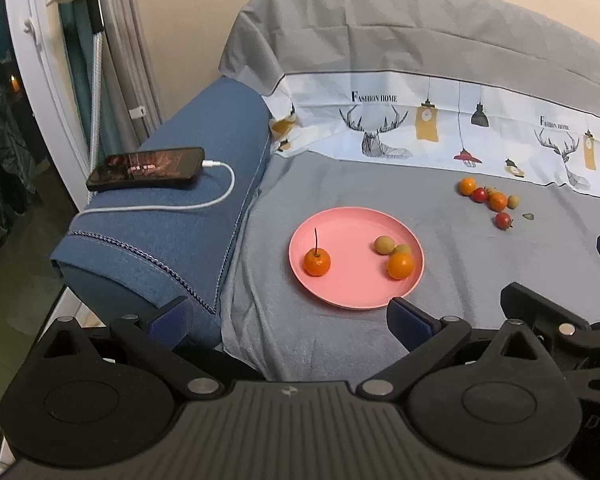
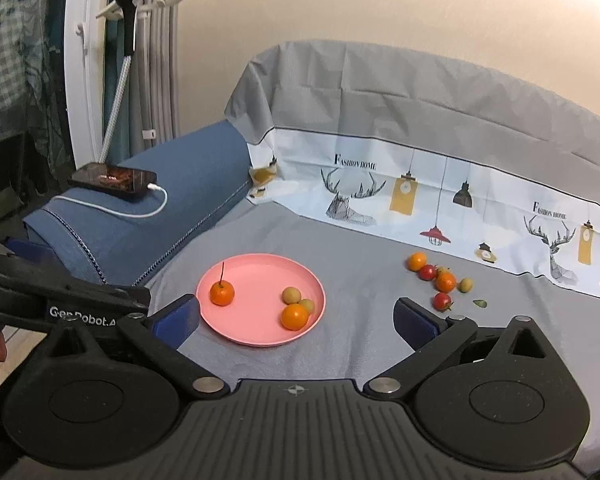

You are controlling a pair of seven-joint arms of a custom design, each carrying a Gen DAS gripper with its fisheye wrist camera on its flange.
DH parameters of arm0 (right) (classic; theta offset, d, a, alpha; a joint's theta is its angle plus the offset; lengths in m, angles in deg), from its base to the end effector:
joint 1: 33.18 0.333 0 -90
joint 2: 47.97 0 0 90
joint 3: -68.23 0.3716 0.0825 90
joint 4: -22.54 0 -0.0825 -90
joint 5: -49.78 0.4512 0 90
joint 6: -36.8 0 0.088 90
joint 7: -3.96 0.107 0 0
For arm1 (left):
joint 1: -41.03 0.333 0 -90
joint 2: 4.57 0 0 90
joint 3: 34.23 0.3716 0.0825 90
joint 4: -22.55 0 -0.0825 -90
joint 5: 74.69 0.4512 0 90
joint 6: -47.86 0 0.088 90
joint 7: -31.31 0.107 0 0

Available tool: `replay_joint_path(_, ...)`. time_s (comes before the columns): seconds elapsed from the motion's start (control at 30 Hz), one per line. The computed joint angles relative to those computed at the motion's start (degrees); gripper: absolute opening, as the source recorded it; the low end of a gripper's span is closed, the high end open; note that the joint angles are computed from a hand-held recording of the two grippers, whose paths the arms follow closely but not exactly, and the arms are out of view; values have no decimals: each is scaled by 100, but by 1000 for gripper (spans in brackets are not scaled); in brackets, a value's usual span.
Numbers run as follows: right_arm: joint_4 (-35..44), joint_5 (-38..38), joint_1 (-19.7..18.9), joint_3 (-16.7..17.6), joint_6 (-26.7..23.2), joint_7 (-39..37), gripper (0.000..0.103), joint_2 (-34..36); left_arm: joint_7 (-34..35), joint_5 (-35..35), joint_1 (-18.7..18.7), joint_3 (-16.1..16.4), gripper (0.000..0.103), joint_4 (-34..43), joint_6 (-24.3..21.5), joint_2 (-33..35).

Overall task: Organize fruits
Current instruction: 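Lift both open tools away from the plate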

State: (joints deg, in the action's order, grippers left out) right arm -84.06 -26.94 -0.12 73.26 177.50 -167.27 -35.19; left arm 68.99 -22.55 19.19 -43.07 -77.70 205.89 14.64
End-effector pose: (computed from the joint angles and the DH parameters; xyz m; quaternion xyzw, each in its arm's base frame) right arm 0.5666 0.4394 0.4604 -0.5801 0.6499 -0.3702 0.3225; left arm 0.6444 -0.4051 0.4682 -0.5290 0.7443 -0.2883 0.2883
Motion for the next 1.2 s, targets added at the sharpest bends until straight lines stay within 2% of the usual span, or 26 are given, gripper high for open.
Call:
replay_joint_path(0.13,-60,-90,30,20,-30,124,102,-61,-159,135,-25,26,103,-121,19,-112)
replay_joint_path(1.2,55,122,22,-8,-12,-35,102,58,159,-19,4,-29,103,13,-161,3)
